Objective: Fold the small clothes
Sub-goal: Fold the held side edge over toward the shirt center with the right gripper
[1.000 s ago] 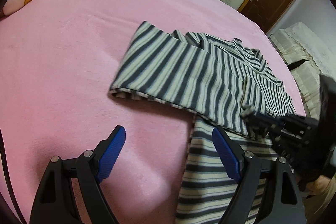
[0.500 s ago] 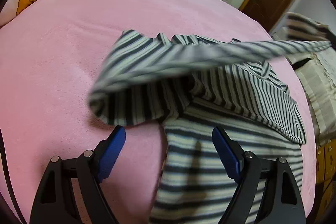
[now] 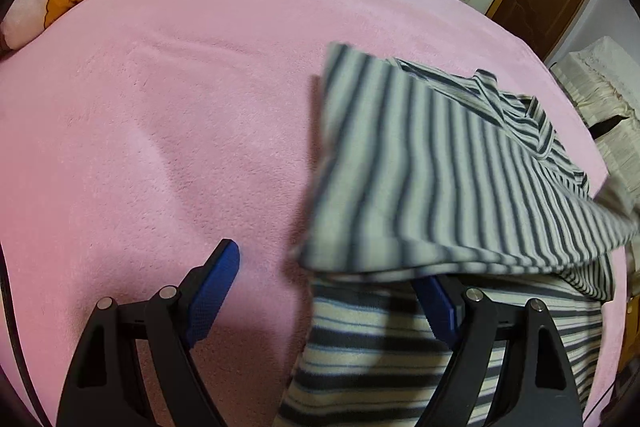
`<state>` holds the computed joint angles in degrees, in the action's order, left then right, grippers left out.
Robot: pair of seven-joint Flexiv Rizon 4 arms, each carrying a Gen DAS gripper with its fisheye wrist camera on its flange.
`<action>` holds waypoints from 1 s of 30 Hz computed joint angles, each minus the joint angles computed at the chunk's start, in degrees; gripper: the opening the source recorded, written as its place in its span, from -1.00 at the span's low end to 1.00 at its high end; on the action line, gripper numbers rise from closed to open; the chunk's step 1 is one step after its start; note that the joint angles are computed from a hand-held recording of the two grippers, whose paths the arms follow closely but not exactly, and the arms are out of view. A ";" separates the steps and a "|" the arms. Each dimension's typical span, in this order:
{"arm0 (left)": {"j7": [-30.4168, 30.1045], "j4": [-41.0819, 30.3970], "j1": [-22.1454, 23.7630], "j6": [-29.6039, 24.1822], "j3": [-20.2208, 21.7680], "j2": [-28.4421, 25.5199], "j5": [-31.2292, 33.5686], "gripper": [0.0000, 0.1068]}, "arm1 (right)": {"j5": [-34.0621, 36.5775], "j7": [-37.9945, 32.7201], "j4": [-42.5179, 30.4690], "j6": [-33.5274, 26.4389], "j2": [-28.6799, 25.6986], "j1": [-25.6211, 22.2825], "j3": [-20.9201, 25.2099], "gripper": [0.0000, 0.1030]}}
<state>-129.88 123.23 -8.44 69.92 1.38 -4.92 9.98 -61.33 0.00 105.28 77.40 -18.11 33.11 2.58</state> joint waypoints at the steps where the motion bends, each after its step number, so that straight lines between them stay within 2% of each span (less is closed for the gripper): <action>1: 0.03 -0.19 -0.02 -0.41 0.05 0.07 0.43 0.56 | 1.53 0.94 2.10 0.75 0.25 -0.96 0.25 -0.89; 3: 0.14 -0.79 -0.13 -1.24 0.08 -0.15 1.78 0.55 | 7.10 -0.09 4.54 2.47 -0.16 -2.85 1.88 -0.80; 5: 1.44 -0.95 -0.14 -2.00 -0.07 0.13 1.97 0.51 | 19.47 -6.18 5.39 3.05 -1.60 -6.63 7.67 -0.78; 6: 2.19 -0.56 -0.12 -2.08 -0.11 0.58 1.80 0.50 | 24.57 -8.45 5.85 3.89 -1.89 -7.72 9.38 -0.75; 7: 3.28 -0.06 -0.01 -2.20 -0.14 1.14 1.42 0.49 | 26.75 -8.25 7.13 6.65 -1.62 -7.90 9.23 -0.73; 10: 7.01 1.10 0.33 -2.90 -0.46 2.62 -0.29 0.44 | 24.13 -4.98 9.89 8.61 1.57 -2.89 2.56 -0.63; 11: 8.87 1.57 0.46 -3.26 -0.63 3.26 -1.23 0.41 | 24.24 -6.58 9.42 7.26 2.21 -2.57 2.49 -0.61; 14: 15.63 3.47 0.59 -3.82 -1.03 5.89 -4.91 0.39 | 26.34 -12.40 6.70 5.35 1.89 -3.01 3.96 -0.61; 16: 19.67 4.40 0.59 -3.32 -1.18 7.54 -7.30 0.39 | 29.04 -18.40 3.13 1.85 0.67 -3.79 6.08 -0.61; 19: 24.65 5.01 0.59 -0.71 -1.17 8.47 -12.61 0.39 | 35.39 -26.89 -2.09 -2.13 -2.36 -5.51 9.07 -0.61; 22: 24.49 1.24 1.93 -1.15 -1.76 5.74 -12.85 0.39 | 41.45 -32.97 -7.50 -5.43 -6.09 -6.34 10.74 -0.61; 25: 22.63 -4.89 3.05 -2.49 -1.87 0.21 -10.82 0.39 | 46.78 -37.16 -11.85 -7.82 -9.23 -6.79 11.56 -0.61; 28: 21.87 -9.50 3.39 -3.57 -1.19 -4.66 -11.80 0.39 | 48.34 -38.75 -13.77 -10.83 -10.60 -5.65 10.07 -0.61; 30: 20.93 -12.04 3.51 -3.66 -0.64 -7.32 -12.47 0.39 | 48.82 -39.25 -13.28 -10.67 -10.38 -5.12 9.28 -0.61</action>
